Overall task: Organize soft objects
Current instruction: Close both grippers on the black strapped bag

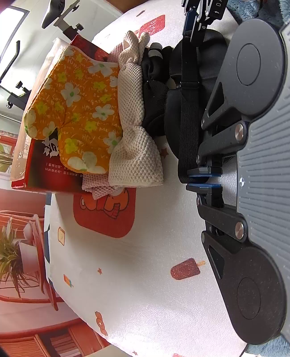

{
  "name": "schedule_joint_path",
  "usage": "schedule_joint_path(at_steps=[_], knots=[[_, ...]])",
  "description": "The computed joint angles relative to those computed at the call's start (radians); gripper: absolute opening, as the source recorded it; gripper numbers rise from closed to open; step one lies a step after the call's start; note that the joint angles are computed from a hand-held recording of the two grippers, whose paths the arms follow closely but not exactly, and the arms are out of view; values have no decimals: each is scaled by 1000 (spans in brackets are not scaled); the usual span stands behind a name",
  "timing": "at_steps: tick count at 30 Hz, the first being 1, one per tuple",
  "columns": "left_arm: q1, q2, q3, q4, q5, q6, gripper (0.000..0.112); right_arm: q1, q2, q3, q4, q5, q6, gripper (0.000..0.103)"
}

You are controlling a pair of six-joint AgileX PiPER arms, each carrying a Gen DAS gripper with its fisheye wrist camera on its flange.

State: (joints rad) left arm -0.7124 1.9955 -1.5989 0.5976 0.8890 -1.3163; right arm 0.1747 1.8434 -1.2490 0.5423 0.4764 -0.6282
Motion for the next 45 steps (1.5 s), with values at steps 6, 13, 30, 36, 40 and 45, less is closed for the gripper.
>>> schedule_joint_path(at_steps=[6,13,30,36,40,45], knots=[[8,-10,20,1,-24,-34,7,-9,2,3,43,8,-37,24],[43,-96,166,-19,-252,-125,58,-15,1,6,26,-5,18,16],[30,-32,90,-131,-252,98,29,-37,6,3,55,6,49,17],[29,-76,148,-33,-272,-42,10,-57,-32,38,213,-7,-88,10],[4,-94,140,53,-231,-106,10,-68,-56,47,354,10,-222,8],[-21,-118,143,146,-216,-169,10,-80,-77,44,436,14,-295,7]])
